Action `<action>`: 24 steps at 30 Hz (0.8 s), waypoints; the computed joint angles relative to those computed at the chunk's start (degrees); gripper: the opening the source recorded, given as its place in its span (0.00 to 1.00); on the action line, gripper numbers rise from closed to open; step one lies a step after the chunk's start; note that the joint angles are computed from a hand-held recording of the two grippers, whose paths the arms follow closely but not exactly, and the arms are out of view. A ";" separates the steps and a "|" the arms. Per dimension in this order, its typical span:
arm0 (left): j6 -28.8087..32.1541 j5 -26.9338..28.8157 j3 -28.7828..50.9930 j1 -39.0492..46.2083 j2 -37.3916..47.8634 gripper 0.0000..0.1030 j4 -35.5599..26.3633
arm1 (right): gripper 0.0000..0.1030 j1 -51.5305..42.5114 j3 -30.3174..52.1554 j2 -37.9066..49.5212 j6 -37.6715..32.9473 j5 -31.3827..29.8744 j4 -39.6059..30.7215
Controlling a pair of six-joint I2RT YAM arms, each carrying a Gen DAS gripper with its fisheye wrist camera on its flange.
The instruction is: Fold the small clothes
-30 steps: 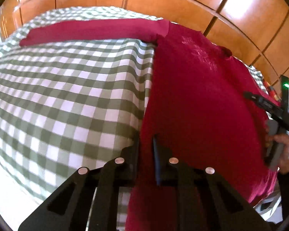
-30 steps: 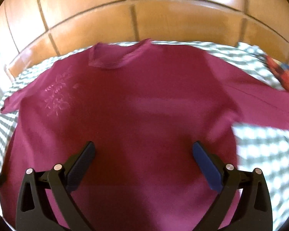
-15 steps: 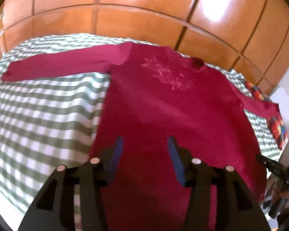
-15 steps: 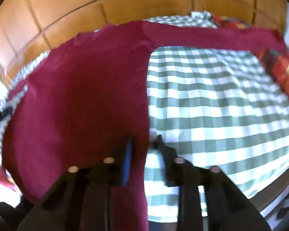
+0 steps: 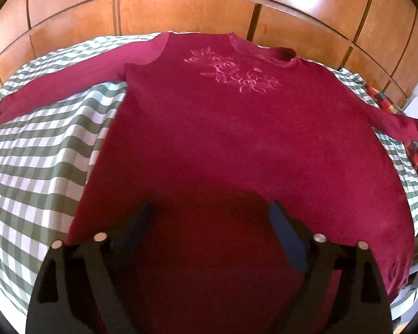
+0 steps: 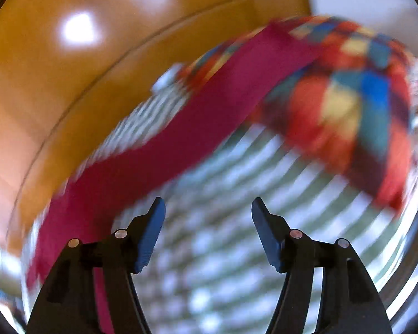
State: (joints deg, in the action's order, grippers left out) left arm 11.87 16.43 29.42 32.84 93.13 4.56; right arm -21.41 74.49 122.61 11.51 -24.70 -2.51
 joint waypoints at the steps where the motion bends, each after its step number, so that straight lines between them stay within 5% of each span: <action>1: -0.17 -0.15 0.14 -0.21 0.09 0.87 -0.11 | 0.62 -1.09 3.05 1.67 2.66 -0.37 -0.27; 9: -0.75 -0.99 0.79 -1.20 0.37 0.91 -1.11 | 0.56 -4.99 40.64 23.66 17.31 -0.95 -14.56; 10: -0.92 -1.00 0.96 -1.23 0.41 0.91 -1.36 | 0.50 -5.03 43.79 25.12 16.77 -0.97 -16.78; 12: -1.63 -1.08 1.60 -1.42 0.68 0.91 -2.01 | 0.15 -3.56 52.97 28.84 12.69 2.53 -24.70; 13: -2.08 -1.07 1.93 -1.43 0.67 0.91 -2.50 | 0.08 -2.99 55.71 29.72 11.21 3.10 -26.94; 19: -3.64 -0.34 5.39 -0.54 0.90 0.91 -6.27 | 0.06 3.54 40.58 14.95 2.66 0.76 -19.76; 24: -4.44 1.69 8.73 1.24 1.70 0.91 -7.91 | 0.06 12.76 37.40 9.57 3.40 -4.77 -17.42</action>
